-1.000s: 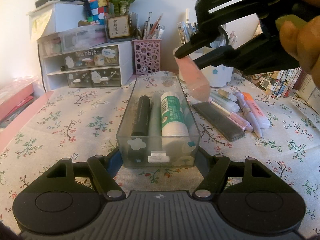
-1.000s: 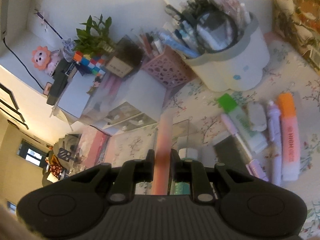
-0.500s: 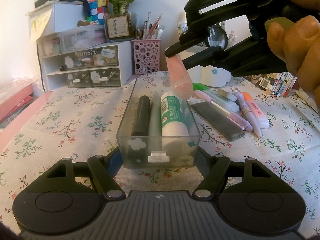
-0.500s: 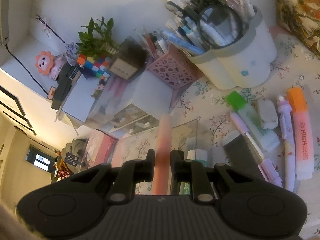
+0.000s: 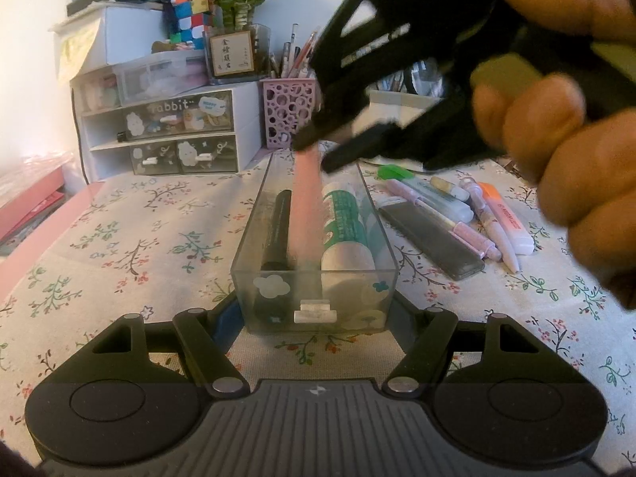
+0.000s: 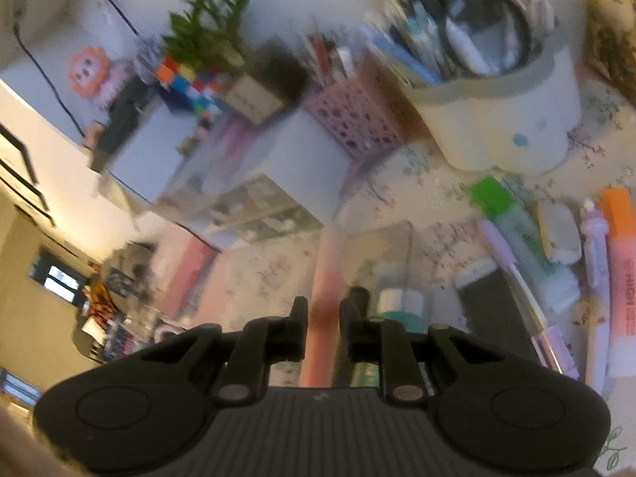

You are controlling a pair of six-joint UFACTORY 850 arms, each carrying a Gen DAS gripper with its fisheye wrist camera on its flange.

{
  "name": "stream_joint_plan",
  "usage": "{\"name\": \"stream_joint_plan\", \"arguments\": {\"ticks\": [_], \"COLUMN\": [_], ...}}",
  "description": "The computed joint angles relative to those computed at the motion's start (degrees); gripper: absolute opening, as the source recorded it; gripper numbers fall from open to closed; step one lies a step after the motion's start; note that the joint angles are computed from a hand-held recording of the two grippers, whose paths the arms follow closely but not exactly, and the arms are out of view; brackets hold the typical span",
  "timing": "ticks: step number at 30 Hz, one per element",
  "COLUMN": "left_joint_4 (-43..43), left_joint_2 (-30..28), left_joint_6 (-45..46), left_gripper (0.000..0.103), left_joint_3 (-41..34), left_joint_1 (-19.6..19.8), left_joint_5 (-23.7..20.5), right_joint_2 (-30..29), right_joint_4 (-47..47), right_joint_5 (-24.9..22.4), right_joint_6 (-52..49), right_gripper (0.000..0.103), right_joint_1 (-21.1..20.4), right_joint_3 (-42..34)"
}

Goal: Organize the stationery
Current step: 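Lower the pink marker into the clear box and open the right tool, then lift the open right tool and move it over the dark gray case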

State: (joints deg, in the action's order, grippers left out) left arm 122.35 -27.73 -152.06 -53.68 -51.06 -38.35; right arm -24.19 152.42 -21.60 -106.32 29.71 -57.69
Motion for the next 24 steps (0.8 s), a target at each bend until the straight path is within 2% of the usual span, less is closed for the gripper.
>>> {"name": "stream_joint_plan", "arguments": {"ticks": [3,6,12,14,17,21,24], "left_joint_4": [0.17,0.09,0.18,0.27,0.22,0.25,0.39], "left_joint_2": [0.03,0.01,0.02,0.02,0.02,0.01,-0.06], "left_joint_6": [-0.06,-0.05,-0.08,-0.15,-0.09,-0.06,-0.09], "left_gripper": [0.072,0.072,0.072,0.072,0.072,0.072,0.072], "left_joint_3": [0.05,0.02,0.03,0.06,0.04,0.03,-0.03], "left_joint_1": [0.03,0.02,0.06,0.09,0.06,0.06,0.12], "left_joint_5": [0.04,0.01,0.08,0.06,0.06,0.09,0.12], "right_joint_2": [-0.54,0.22,4.00,5.40,6.25,5.85,5.01], "right_joint_4": [-3.10,-0.73,6.19,10.16,17.79,13.69,14.44], "right_joint_5": [-0.27,-0.04,-4.22,-3.26,0.62,2.63,5.05], "right_joint_6": [4.10,1.04,-3.22,-6.73,-15.21,-13.11,-17.41], "right_gripper": [0.019,0.019,0.019,0.019,0.019,0.019,0.019], "right_joint_1": [-0.13,-0.04,-2.35,-3.43,-4.17,-5.20,-4.09], "right_joint_3": [0.18,1.12,5.90,7.61,8.63,9.33,8.34]}}
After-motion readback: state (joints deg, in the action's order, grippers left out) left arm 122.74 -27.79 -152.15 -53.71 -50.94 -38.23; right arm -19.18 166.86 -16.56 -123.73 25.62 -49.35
